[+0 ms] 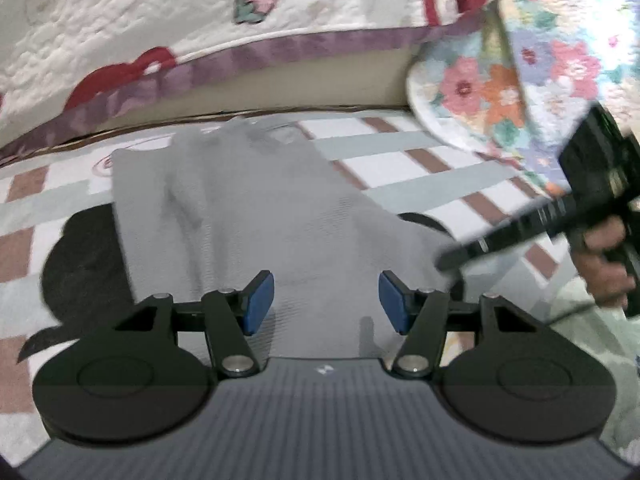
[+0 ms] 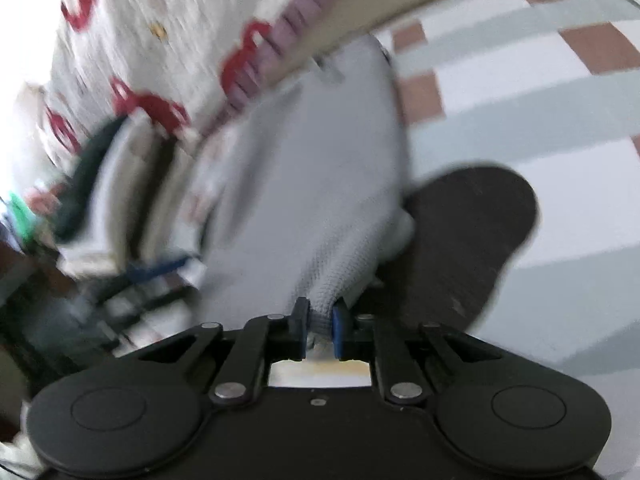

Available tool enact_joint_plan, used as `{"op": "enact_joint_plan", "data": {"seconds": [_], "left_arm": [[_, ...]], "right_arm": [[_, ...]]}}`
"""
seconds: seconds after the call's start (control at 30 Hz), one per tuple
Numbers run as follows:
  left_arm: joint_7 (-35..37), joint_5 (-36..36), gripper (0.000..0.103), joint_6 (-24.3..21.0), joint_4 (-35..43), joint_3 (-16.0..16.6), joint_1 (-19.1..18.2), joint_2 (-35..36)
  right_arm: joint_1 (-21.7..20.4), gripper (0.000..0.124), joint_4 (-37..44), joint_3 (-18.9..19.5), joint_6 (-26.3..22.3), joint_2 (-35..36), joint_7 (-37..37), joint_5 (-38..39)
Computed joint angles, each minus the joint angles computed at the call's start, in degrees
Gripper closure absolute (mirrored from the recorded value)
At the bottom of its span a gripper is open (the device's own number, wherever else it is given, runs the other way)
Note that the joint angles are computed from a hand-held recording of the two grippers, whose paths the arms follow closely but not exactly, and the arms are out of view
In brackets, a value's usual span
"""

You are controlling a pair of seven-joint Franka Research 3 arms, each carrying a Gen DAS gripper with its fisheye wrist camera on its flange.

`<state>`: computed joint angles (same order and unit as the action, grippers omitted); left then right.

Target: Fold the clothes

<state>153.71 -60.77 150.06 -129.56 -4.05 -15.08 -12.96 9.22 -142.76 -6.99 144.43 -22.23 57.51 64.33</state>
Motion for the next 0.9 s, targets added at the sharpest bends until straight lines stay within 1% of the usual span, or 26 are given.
{"op": "enact_joint_plan", "data": {"seconds": [0.03, 0.07, 0.1, 0.13, 0.27, 0.3, 0.33, 0.37, 0.4, 0.43, 0.47, 0.5, 0.57, 0.63, 0.67, 0.73, 0.77, 0.83, 0.9], "left_arm": [[1.3, -0.3, 0.044, -0.3, -0.2, 0.0, -0.3, -0.3], [2.4, -0.2, 0.039, -0.6, -0.3, -0.1, -0.5, -0.5], [3.4, -0.1, 0.036, -0.8, -0.5, -0.2, -0.8, -0.7], [3.8, 0.8, 0.034, 0.0, -0.8, -0.6, -0.9, -0.8], [2.6, 6.4, 0.034, 5.7, -2.7, -2.5, -2.0, -0.7], [2.0, 8.0, 0.034, 8.9, -3.2, -3.1, -2.4, -0.2], [1.5, 9.2, 0.037, 13.5, -3.7, -3.6, -3.0, 0.8], [2.2, 8.7, 0.044, 17.4, -3.7, -3.5, -4.0, 1.9], [3.0, 8.2, 0.050, 18.9, -3.0, -2.7, -5.0, 3.1], [2.0, 9.3, 0.073, 18.3, -2.0, -2.1, -5.0, 3.9], [0.1, 10.5, 0.090, 17.0, -1.2, -1.9, -4.5, 4.3], [-1.1, 10.5, 0.090, 15.4, -0.6, -1.4, -4.2, 4.4], [-2.7, 9.3, 0.090, 12.1, 0.8, -0.7, -3.5, 4.5], [-3.6, 8.3, 0.090, 10.5, 1.2, -0.8, -2.6, 4.7], [-5.1, 8.6, 0.090, 9.4, 1.9, -0.9, -2.0, 5.3], [-9.0, 8.9, 0.090, 6.3, 4.1, -1.1, -0.4, 7.0], [-10.3, 7.9, 0.090, 4.4, 5.2, -1.1, 0.4, 7.6], [-12.0, 5.7, 0.090, 1.3, 6.6, -1.3, 2.2, 8.5], [-12.8, 3.9, 0.090, -0.9, 7.1, -1.5, 3.8, 8.7]], "right_arm": [[0.4, 0.110, 0.9, -0.1, 0.2, 0.0, -0.5, 1.2], [0.8, 0.110, 1.9, -0.2, 0.3, 0.2, -1.2, 2.3], [1.1, 0.110, 3.0, -0.4, 0.2, 0.6, -2.2, 3.4], [1.4, 0.110, 4.1, -0.5, 0.1, 1.0, -3.1, 4.6], [1.3, 0.110, 9.0, 0.5, -0.6, 4.3, -3.5, 3.4], [1.2, 0.110, 10.0, 0.8, -1.0, 5.1, -3.1, 2.8], [1.0, 0.110, 10.4, 1.0, -1.2, 5.2, -3.1, 1.9], [0.8, 0.110, 10.3, 1.2, -1.4, 5.0, -3.4, 0.8], [0.7, 0.110, 10.3, 1.4, -1.5, 4.7, -3.7, -0.2], [0.6, 0.110, 10.0, 1.4, -1.6, 4.4, -4.1, -0.6], [0.6, 0.110, 9.5, 1.2, -1.6, 4.0, -4.7, -0.6], [0.6, 0.110, 9.1, 1.2, -1.5, 3.8, -4.9, -0.8], [0.6, 0.109, 7.9, 2.3, 0.7, 2.7, -6.0, -2.9], [0.8, 0.103, 6.3, 3.5, 3.3, 1.0, -8.2, -7.5], [0.9, 0.100, 5.2, 4.5, 5.6, 0.1, -9.4, -10.5], [1.4, 0.081, 2.2, 6.5, 11.5, -1.7, -12.5, -16.9], [1.6, 0.078, 0.3, 7.8, 15.5, -2.5, -14.6, -20.4], [1.6, 0.077, -3.3, 9.8, 21.4, -3.3, -18.3, -27.8], [-0.4, 0.077, -5.8, 13.0, 25.2, -3.4, -18.5, -35.6]]}}
